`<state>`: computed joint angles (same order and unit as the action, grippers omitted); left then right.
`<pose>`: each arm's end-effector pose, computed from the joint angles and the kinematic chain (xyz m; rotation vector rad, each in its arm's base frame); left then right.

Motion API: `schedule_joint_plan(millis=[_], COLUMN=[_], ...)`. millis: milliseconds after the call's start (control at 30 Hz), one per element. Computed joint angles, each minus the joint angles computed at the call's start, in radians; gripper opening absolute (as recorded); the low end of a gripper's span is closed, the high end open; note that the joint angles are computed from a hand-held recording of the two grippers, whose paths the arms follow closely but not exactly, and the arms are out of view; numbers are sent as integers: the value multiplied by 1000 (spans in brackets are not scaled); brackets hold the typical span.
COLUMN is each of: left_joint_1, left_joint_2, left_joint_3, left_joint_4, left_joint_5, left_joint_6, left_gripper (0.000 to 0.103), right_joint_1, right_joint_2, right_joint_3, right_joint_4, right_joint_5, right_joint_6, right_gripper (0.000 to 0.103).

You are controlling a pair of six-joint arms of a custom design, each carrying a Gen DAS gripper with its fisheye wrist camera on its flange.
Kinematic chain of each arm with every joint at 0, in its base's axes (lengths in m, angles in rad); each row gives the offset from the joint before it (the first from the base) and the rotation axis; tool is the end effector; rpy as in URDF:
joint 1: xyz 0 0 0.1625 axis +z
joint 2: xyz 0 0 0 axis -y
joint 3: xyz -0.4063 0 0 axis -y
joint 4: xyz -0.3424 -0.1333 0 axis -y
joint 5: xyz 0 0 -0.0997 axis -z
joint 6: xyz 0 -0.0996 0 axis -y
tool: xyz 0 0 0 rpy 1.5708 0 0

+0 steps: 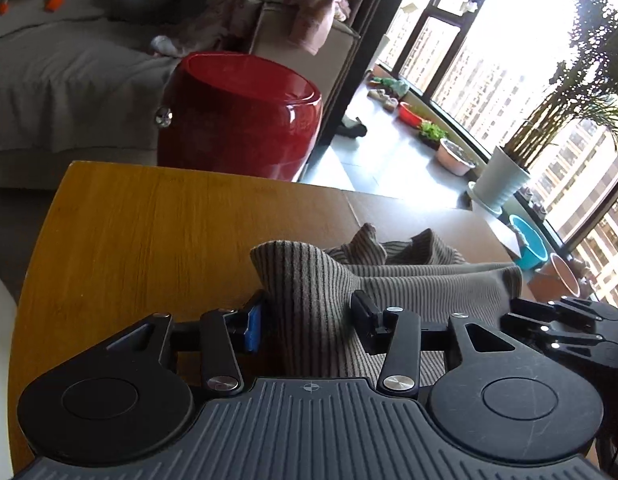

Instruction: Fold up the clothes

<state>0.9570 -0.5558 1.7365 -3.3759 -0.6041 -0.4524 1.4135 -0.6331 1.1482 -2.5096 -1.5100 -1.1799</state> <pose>-0.1635 -0.6057 0.0726 -0.2032 2.3269 -1.2545 0.0190 -0.7698 0.1846 1.4242 -2.4998 0.5398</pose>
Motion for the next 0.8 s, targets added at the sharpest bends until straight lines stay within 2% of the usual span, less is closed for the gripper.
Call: schedule_joint_plan(millis=[67,100,133,167,233,367,467,500,567,600,633,667,733,800], left_joint_1=[1,4,8,16,34,62,75,80,84,82,79,77,51,-7], left_joint_2=[-15,-21,-24,-24,-16,14,32,38,47,47,47,47,30,13], left_joint_3=[23,28,29,24,3,-55,-97,-110,-126,-127,-127,-128,-93,-40], left_joint_4=[-54,-66,-68,-60,-47,-25,-25,-26,-29,-32,-34,-37,-112,-224], left_joint_5=[-22,-31,-43,-57,-94,-140,-155,-162,-167,-162,-156,-150,-150,-133], left_joint_6=[8,9,3,-11,-36,-42,-18,-5,21,28,36,43,82,169], left_gripper=[55,66,75,75,75,78,81,80,52,37,29,27,23,22], right_joint_1=[-2,0,4,8,17,26,24,24,26,27,27,28,33,28], right_joint_2=[14,13,9,5,37,142,209,225,258,266,268,268,242,181], right_joint_3=[1,-8,-21,-36,-109,-303,-409,-435,-494,-510,-514,-510,-459,-384], right_joint_4=[-37,-38,-31,-24,5,136,224,246,299,321,336,332,284,264], right_joint_5=[3,16,34,51,22,-62,-68,-61,-48,-40,-31,-26,-9,77], right_joint_6=[-24,-4,32,68,149,295,355,360,356,338,317,303,271,238], right_gripper=[29,30,35,39,56,56,57,59,58,48,37,35,21,18])
